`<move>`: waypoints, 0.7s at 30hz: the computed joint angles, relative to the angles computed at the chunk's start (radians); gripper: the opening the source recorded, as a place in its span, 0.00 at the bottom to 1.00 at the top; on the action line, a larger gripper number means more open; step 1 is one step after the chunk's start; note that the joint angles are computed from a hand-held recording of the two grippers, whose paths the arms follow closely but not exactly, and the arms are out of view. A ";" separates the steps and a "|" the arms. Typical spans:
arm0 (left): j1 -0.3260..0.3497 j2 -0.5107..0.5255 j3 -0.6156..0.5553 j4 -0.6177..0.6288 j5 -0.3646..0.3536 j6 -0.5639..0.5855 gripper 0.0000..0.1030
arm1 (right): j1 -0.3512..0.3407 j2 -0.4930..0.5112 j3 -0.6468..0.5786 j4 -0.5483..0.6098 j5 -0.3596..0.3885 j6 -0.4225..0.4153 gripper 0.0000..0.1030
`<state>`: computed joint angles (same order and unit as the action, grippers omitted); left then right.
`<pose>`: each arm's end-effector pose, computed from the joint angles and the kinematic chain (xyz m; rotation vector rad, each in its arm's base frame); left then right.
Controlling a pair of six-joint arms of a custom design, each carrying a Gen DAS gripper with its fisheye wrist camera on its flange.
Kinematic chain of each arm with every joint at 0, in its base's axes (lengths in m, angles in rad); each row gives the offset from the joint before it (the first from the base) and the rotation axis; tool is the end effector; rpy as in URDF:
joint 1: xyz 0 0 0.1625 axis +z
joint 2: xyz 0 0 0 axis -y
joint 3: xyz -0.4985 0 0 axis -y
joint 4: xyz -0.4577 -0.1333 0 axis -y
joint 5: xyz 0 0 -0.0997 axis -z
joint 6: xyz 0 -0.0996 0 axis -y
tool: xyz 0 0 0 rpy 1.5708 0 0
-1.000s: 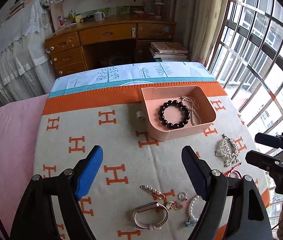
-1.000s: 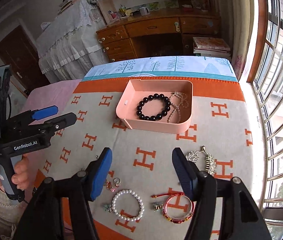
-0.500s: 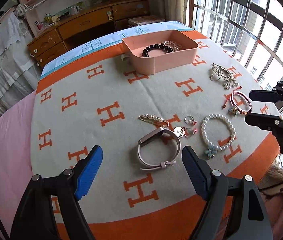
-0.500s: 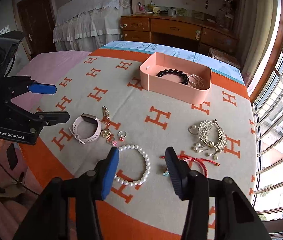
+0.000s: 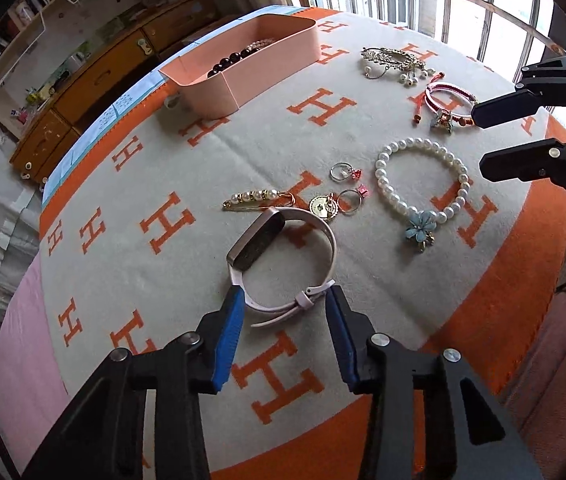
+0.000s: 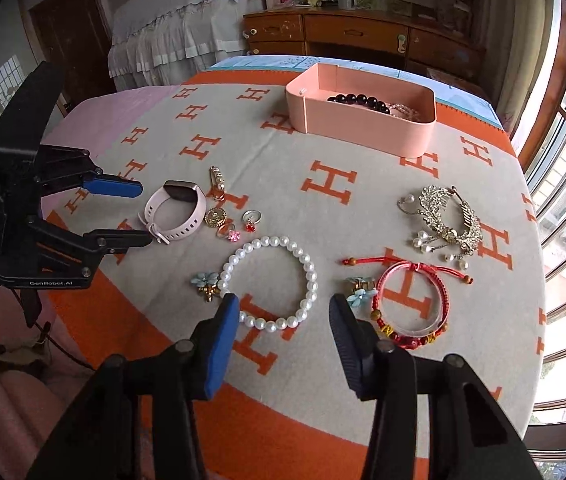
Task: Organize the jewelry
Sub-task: 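Move the left tool to the pink watch band and close on it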
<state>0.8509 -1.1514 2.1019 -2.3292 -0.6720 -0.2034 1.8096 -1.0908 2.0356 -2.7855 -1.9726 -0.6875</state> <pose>-0.2071 -0.5566 0.1655 0.6731 2.1405 -0.2882 0.2381 -0.5790 0.1720 1.1321 -2.4330 0.2336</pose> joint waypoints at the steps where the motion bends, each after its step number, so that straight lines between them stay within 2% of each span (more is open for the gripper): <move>1: 0.000 0.005 -0.004 0.006 -0.001 0.013 0.33 | 0.000 0.001 0.000 0.001 0.001 -0.002 0.46; 8: 0.003 0.027 -0.023 0.048 -0.009 0.100 0.32 | -0.011 0.002 -0.003 0.021 0.013 0.002 0.46; 10: 0.002 0.032 -0.028 0.081 -0.003 0.102 0.26 | -0.014 0.002 -0.003 0.028 0.018 0.003 0.46; 12: 0.005 0.036 -0.037 0.096 -0.008 0.094 0.16 | -0.017 0.001 -0.005 0.038 0.025 0.003 0.44; 15: 0.017 0.043 -0.070 0.159 -0.028 0.026 0.10 | -0.021 0.002 -0.010 0.058 0.034 0.003 0.37; 19: 0.044 0.050 -0.131 0.243 -0.101 -0.130 0.07 | -0.023 0.010 -0.023 0.101 0.041 0.003 0.23; 21: 0.055 0.048 -0.152 0.255 -0.134 -0.194 0.07 | -0.021 0.018 -0.034 0.132 0.040 -0.002 0.21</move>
<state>0.9061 -1.1032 1.9500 -2.0745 -0.8060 -0.3978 1.7883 -1.0727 2.0013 -2.6533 -1.9329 -0.6897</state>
